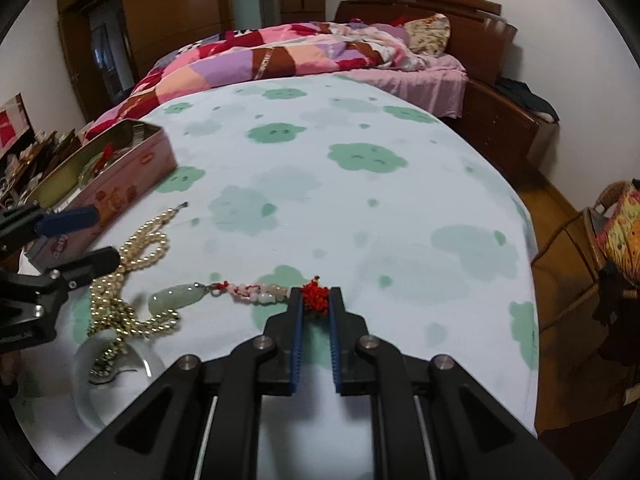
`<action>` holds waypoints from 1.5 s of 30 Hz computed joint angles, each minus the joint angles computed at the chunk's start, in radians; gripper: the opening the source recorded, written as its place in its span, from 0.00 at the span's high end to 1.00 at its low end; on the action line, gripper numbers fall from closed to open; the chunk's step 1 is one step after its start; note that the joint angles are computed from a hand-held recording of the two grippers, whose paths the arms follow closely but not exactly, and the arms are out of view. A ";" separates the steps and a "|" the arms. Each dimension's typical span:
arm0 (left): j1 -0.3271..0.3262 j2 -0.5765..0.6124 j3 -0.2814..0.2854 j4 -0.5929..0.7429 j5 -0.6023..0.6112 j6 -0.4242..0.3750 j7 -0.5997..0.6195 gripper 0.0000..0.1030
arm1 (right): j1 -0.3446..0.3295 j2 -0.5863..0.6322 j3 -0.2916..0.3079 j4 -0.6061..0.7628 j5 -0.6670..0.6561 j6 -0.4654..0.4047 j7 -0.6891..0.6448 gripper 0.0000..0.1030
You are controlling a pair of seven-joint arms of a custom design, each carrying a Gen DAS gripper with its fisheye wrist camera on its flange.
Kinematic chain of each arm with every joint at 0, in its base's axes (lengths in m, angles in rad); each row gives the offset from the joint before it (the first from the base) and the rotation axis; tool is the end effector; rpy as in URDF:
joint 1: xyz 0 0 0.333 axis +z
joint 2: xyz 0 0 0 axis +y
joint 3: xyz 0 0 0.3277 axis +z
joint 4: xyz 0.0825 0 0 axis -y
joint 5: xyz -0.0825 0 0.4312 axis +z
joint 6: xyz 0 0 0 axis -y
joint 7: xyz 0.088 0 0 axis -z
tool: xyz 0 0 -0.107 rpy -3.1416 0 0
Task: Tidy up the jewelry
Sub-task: 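Grasp the pearl necklace with the left tool while the right tool grasps the red bead string, then carry the pearl necklace into the tin while the right tool carries the red bead string there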
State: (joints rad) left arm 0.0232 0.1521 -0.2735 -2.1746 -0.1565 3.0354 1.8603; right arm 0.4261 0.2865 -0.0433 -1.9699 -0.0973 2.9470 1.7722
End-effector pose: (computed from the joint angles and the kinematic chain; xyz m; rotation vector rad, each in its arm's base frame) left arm 0.6211 -0.1423 0.3870 -1.4662 2.1460 -0.7749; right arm 0.6402 0.2667 0.3883 -2.0087 1.5184 -0.5002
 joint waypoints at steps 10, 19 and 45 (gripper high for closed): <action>0.042 0.020 -0.056 0.036 -0.207 -0.106 0.195 0.88 | -0.059 -0.003 0.112 -0.020 0.171 0.055 -0.176 0.87; 0.008 -0.028 -0.027 0.008 -0.317 -0.054 0.304 0.95 | -0.001 -0.015 0.072 0.000 0.186 0.102 -0.210 0.87; -0.048 -0.119 0.050 0.011 -0.621 -0.007 0.553 0.95 | 0.057 -0.012 0.029 0.083 0.109 0.116 -0.201 0.87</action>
State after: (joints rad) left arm -0.0251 0.0327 -0.2231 -2.1633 -0.7770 3.0282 2.4132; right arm 0.4831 0.2743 -0.0138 -1.8866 0.0112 3.0633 1.5709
